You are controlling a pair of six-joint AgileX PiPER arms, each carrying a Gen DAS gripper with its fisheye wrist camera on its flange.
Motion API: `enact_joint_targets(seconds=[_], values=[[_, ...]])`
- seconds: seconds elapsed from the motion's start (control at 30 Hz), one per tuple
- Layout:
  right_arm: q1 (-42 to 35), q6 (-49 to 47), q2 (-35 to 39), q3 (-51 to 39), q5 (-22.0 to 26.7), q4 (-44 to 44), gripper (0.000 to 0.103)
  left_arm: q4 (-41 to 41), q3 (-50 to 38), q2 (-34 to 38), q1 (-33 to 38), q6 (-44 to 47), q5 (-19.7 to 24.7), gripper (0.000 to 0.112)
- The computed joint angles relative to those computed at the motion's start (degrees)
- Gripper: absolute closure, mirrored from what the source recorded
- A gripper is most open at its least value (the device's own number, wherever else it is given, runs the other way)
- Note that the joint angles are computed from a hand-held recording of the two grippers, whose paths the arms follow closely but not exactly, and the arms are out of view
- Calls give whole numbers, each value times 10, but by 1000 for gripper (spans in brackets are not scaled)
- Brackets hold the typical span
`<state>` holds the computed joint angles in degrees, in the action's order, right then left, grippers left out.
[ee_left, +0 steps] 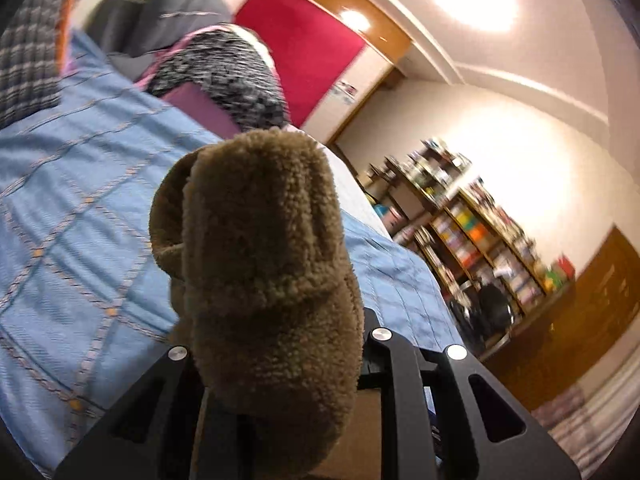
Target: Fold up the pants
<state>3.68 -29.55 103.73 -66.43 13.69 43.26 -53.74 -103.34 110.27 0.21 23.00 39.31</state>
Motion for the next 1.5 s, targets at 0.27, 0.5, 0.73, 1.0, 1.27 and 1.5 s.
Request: enact_joint_targets(seconds=[0.27, 0.5, 0.73, 1.0, 1.27, 1.5], values=[[-56, -209, -22, 57, 4, 219, 50, 183, -50, 23, -146, -114, -22, 94], [-104, -344, -34, 99, 23, 357, 50, 331, -104, 79, -240, -199, -10, 94], [-132, -392, -35, 117, 38, 408, 50, 402, -144, 134, -284, -215, 25, 93], [-140, -420, -45, 134, 48, 435, 50, 392, -128, 154, -310, -125, 43, 79], [-154, -422, -53, 137, 95, 437, 50, 292, -106, 143, -311, -5, 78, 65], [-195, -443, -63, 145, 234, 456, 50, 249, -89, 115, -292, 12, 83, 61]])
